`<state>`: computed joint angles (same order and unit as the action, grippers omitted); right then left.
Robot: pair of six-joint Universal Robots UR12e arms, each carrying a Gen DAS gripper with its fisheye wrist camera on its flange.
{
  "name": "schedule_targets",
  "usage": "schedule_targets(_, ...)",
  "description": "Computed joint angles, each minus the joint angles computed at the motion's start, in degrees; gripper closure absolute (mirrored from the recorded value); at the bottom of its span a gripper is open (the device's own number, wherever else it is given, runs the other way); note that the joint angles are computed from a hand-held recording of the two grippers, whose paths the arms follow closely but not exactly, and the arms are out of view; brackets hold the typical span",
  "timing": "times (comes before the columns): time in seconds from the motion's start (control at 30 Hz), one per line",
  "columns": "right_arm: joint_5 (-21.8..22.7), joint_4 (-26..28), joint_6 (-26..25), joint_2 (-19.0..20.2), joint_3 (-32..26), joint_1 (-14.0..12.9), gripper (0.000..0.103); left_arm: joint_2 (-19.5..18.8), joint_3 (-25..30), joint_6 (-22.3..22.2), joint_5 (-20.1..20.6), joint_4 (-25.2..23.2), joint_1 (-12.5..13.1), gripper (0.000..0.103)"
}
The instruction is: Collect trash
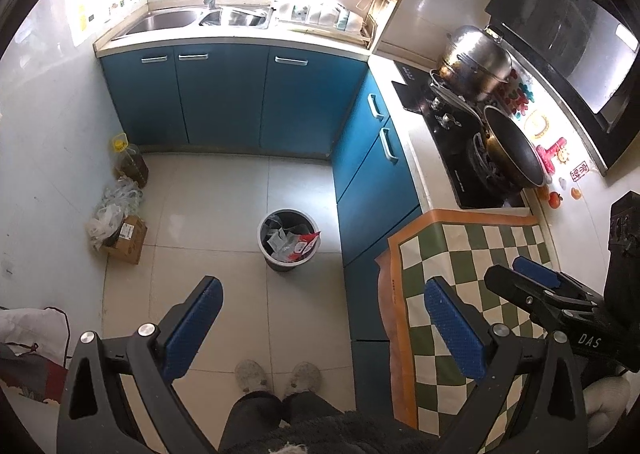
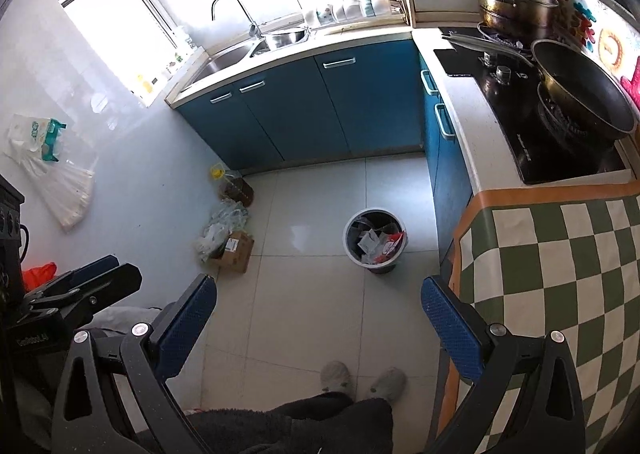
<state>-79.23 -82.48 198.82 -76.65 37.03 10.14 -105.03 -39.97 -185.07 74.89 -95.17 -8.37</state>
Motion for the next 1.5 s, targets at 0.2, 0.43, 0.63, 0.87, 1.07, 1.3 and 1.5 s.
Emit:
schedule_targets(0.2,0.75,0.97,-0.66,0.24,-0.4,-0.2,0.0,-0.2,0.29,0.28,-0.37,-0.88,0.12,0.0)
schedule_targets(0.43,1.22,1.66,-1.11,0.36,-0.65,-0.31,0.0,-0.04,-0.1,-0.03,-0.82,-1.56,0.08,0.0)
schedule_targets(0.63,1.44,1.62,-1.29,0.09,-0.17,-0.51,0.0,-0.19,0.15,0.1,-1.21,-2.19,0.19,0.0)
schedule_targets(0.87,1.76,1.54,-1.73,-0.22,0.33,-0.76,0.0,-0.01,-0.19,0.03,-1.57,-2.19,0.22,0.0)
schedule_targets(1.07,1.93,1.52,-1.79,-0.54,0.89,-0.88,0.0,0.14,-0.47,0.06,-1.76,-2.09,0.27,0.0)
schedule_targets(1.3,1.92,1.54,-1.87,-0.54,0.88,-0.88,0.0,0.02,-0.24,-0.27,-1.7,-2.13,0.37,0.0)
schedule_targets(1.5,1.72,1.42,-1.84,-0.6,1.01,-0.77,0.0,0.08,-0.31,-0.21,-1.95,-2.05,0.45,0.0)
